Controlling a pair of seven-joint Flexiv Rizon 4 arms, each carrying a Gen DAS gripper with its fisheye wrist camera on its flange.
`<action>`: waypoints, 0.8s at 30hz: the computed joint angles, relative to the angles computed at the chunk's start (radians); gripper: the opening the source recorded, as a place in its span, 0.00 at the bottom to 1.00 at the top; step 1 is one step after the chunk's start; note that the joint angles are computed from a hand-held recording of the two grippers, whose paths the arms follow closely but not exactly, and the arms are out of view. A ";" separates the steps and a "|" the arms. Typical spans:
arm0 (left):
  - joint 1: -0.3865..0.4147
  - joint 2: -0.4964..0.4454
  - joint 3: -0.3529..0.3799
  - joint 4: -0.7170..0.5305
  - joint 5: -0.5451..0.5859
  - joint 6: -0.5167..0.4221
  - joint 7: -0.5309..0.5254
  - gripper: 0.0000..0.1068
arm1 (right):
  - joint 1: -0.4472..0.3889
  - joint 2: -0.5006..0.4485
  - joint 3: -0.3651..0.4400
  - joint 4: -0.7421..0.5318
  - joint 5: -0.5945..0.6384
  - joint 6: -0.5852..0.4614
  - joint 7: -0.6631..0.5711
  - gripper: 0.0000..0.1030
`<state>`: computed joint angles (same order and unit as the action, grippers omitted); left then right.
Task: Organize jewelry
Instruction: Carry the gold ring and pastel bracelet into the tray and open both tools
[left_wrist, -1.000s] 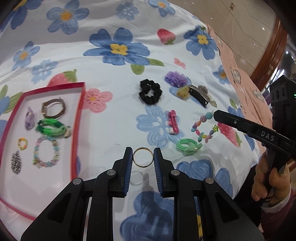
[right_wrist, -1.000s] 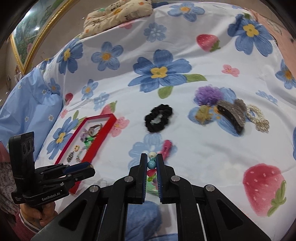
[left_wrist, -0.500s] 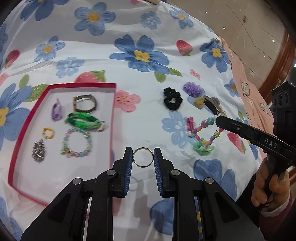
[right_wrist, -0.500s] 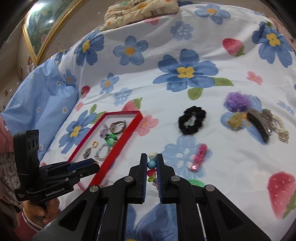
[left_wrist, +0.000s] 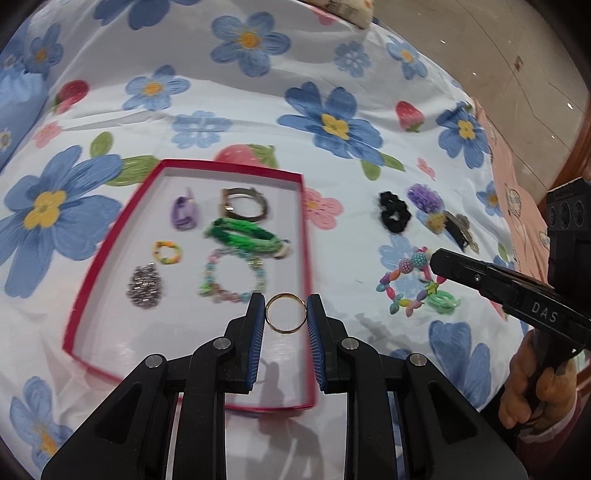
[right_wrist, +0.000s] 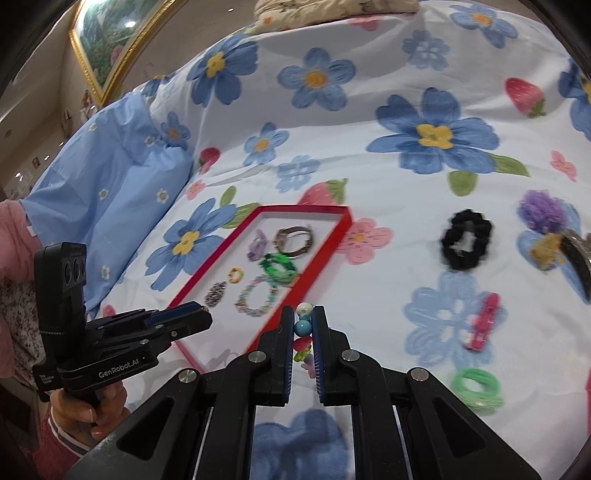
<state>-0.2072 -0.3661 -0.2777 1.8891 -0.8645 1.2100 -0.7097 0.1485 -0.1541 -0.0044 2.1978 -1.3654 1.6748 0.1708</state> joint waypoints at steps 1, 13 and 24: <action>0.003 0.001 0.003 0.002 -0.002 0.002 -0.001 0.20 | 0.005 -0.013 0.004 -0.013 0.006 0.005 -0.009 0.09; 0.045 -0.019 0.047 -0.006 0.050 0.014 -0.066 0.20 | 0.095 -0.154 0.080 -0.143 0.303 -0.003 -0.288 0.09; 0.065 -0.104 0.092 -0.088 0.243 -0.037 -0.215 0.20 | -0.057 -0.343 0.406 -0.286 0.619 -0.113 -0.602 0.09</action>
